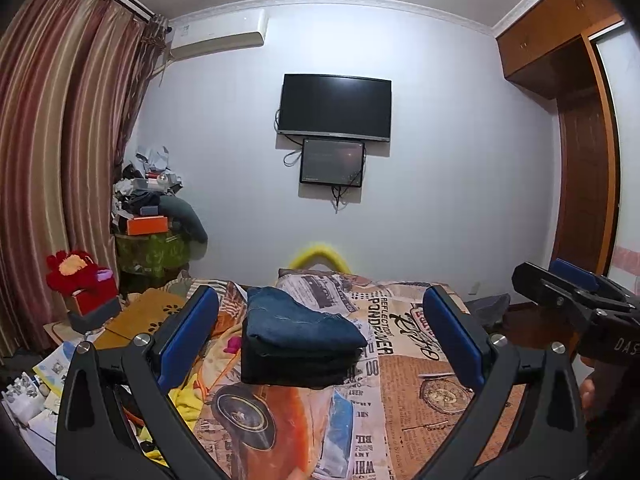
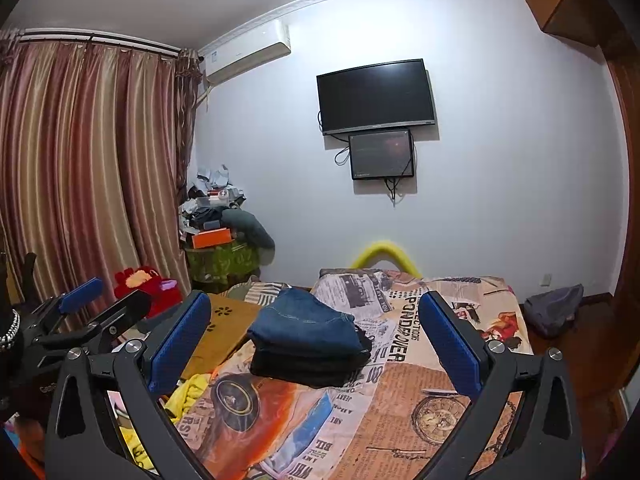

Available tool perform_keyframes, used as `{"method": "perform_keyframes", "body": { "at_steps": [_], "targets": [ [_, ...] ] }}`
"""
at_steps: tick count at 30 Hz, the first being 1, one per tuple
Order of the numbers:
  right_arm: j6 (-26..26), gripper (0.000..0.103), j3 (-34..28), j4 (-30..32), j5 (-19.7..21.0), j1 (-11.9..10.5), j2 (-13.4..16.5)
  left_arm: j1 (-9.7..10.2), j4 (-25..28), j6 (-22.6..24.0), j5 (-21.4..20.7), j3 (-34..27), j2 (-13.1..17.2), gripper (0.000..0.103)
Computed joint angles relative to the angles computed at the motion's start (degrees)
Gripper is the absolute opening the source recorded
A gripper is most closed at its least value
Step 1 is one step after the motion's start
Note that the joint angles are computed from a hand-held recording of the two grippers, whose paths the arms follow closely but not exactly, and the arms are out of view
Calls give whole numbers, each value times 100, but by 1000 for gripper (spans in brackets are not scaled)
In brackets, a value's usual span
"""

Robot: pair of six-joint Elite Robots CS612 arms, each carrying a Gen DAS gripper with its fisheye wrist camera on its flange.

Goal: Fold large clothes

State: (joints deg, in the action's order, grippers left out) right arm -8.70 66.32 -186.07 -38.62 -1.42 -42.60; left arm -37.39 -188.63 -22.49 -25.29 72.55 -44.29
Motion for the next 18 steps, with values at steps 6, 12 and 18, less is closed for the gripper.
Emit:
{"method": "perform_keyframes", "body": {
  "at_steps": [6, 12, 18],
  "targets": [
    [10, 103, -5, -13, -13, 9, 6, 3, 42, -29, -29, 18, 0, 103],
    [-51, 103, 7, 42, -59, 24, 4, 10, 45, -52, -113, 33, -7, 103],
    [-40, 103, 6, 110, -52, 21, 8, 24, 234, -223, -99, 66, -36, 103]
  ]
}}
